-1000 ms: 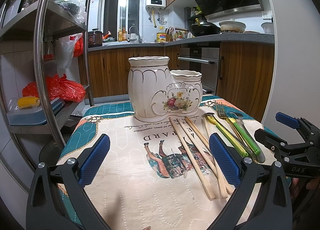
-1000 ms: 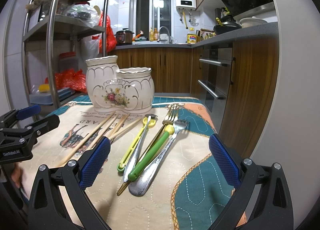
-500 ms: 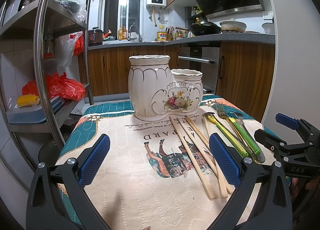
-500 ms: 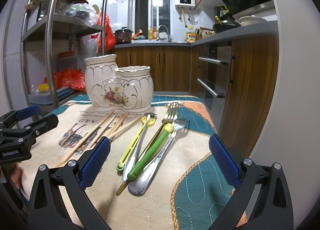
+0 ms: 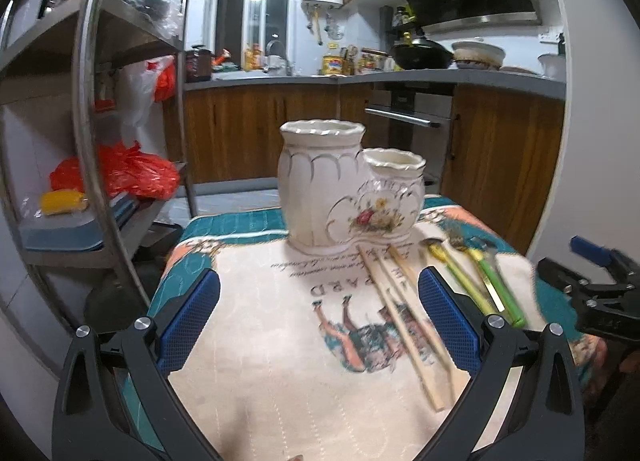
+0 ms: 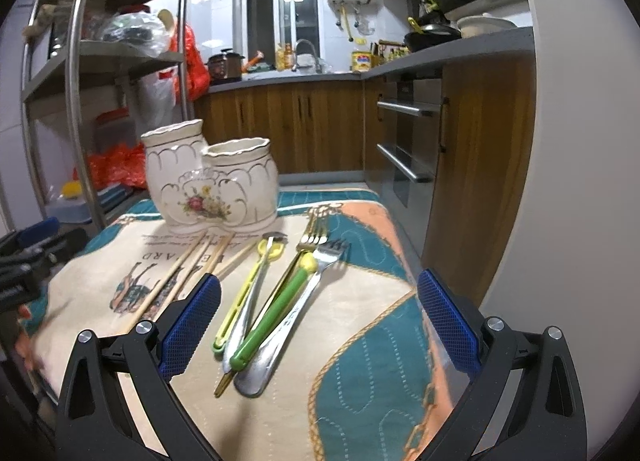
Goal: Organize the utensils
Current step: 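Grasp a wooden chopstick with the left tool while the right tool grasps a silver fork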
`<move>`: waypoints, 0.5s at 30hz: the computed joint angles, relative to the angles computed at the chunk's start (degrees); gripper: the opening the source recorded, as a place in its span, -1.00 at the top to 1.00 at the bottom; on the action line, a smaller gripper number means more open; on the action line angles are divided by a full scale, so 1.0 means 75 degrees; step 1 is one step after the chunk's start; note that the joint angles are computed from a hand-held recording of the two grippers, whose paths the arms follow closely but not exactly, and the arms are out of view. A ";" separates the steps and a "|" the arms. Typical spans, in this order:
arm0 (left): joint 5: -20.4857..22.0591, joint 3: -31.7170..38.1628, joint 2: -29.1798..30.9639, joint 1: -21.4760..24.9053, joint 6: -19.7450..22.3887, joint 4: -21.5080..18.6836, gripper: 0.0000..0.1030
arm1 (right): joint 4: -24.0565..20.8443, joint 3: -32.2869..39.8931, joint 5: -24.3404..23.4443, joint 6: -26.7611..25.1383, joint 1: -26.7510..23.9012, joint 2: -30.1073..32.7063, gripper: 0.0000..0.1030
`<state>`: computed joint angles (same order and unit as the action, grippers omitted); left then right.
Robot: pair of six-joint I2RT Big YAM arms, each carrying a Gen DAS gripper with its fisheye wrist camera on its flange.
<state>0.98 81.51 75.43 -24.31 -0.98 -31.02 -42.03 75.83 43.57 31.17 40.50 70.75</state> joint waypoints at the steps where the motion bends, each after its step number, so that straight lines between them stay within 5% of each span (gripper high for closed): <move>1: 0.0179 0.0176 0.0069 0.0046 0.0020 -0.0154 -0.90 | -0.0071 0.0058 -0.0058 0.0006 -0.0041 0.0003 -0.90; 6: 0.0843 0.1178 0.0579 0.0161 0.0366 -0.0873 -0.90 | -0.0715 0.0568 -0.0117 -0.0063 -0.0285 0.0211 -0.90; 11: 0.0720 0.2193 0.1303 0.0012 0.1160 -0.1982 -0.90 | -0.1035 0.1023 -0.0518 -0.0241 -0.0639 0.0408 -0.90; 15: 0.0604 0.2754 0.1773 -0.0028 0.1224 -0.2618 -0.90 | -0.1375 0.1382 -0.0975 -0.0306 -0.0957 0.0693 -0.90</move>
